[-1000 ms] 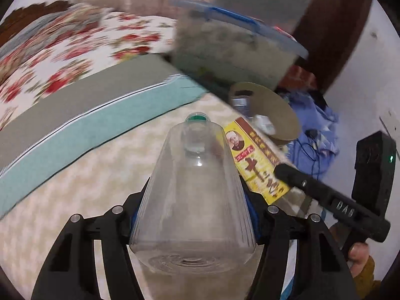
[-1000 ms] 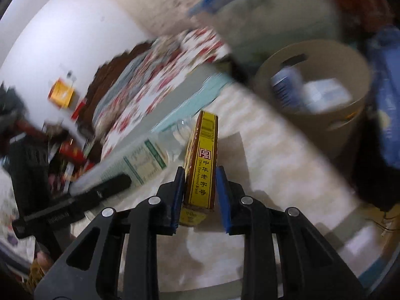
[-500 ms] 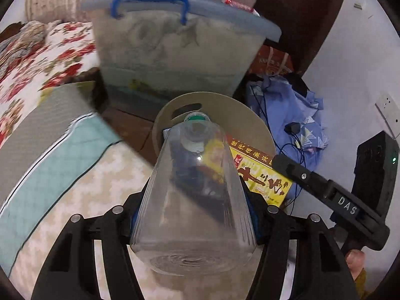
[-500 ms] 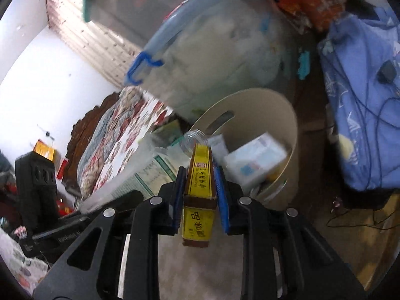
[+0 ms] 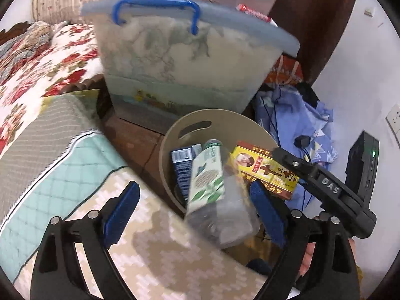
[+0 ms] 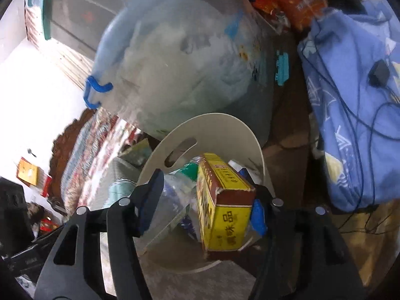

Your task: Collect trash

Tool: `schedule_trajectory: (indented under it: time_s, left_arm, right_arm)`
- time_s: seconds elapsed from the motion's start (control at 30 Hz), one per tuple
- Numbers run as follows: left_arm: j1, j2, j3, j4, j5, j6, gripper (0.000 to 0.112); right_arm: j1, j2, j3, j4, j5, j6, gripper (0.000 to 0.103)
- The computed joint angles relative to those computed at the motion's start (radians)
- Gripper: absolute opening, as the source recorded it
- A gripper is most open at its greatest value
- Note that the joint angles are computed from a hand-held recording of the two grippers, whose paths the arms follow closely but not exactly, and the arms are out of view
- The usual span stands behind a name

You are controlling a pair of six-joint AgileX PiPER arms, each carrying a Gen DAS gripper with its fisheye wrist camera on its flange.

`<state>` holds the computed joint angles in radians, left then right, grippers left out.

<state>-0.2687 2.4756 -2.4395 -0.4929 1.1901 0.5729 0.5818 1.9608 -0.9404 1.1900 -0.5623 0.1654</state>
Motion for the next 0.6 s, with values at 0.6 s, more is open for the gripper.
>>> schedule_trajectory:
  time_s: [0.6]
  left_arm:
    - [0.136, -0.457, 0.776, -0.132, -0.258, 0.353, 0.086]
  right_arm:
    - [0.185, -0.012, -0.1, 0.351, -0.086, -0.343, 0.063]
